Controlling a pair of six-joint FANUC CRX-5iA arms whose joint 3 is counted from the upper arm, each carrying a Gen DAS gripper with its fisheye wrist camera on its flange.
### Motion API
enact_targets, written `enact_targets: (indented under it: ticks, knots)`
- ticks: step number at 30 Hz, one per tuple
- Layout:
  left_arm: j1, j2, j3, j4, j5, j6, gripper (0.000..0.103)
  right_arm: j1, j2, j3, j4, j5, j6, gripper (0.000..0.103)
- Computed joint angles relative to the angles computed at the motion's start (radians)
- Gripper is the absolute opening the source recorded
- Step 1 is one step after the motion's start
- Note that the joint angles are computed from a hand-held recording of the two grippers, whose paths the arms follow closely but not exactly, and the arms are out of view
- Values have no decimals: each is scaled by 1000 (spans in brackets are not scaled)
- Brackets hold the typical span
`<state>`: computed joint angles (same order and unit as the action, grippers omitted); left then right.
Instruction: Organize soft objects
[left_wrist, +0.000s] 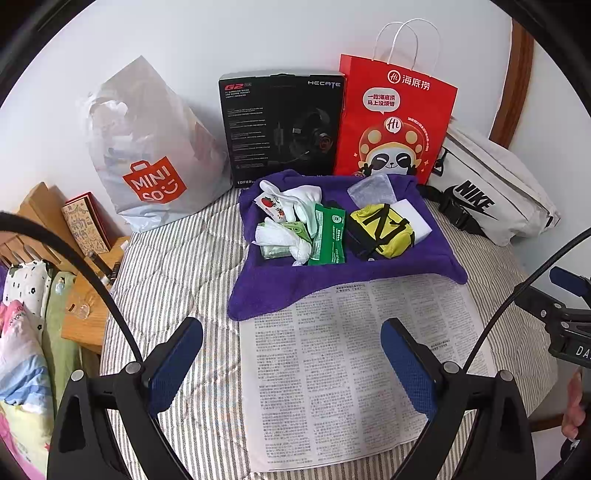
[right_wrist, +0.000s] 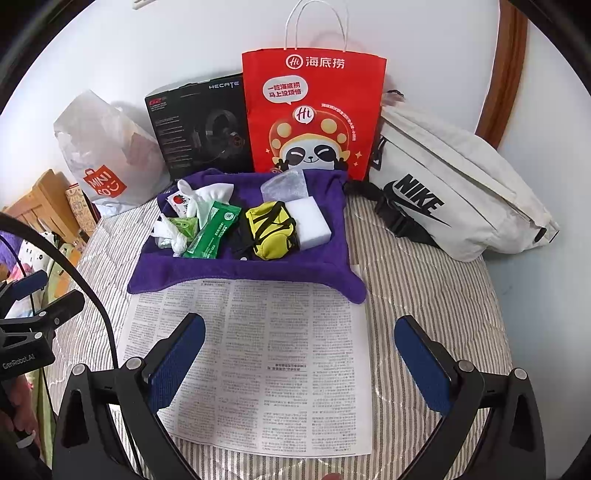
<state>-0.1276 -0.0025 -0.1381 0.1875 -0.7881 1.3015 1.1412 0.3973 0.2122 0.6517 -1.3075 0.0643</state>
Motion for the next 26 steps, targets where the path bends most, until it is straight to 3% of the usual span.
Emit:
enact_targets:
  ticks: [26]
  knots:
    - [2, -8, -1, -7, 16, -5, 98, 1, 4, 5, -5, -6, 5, 101]
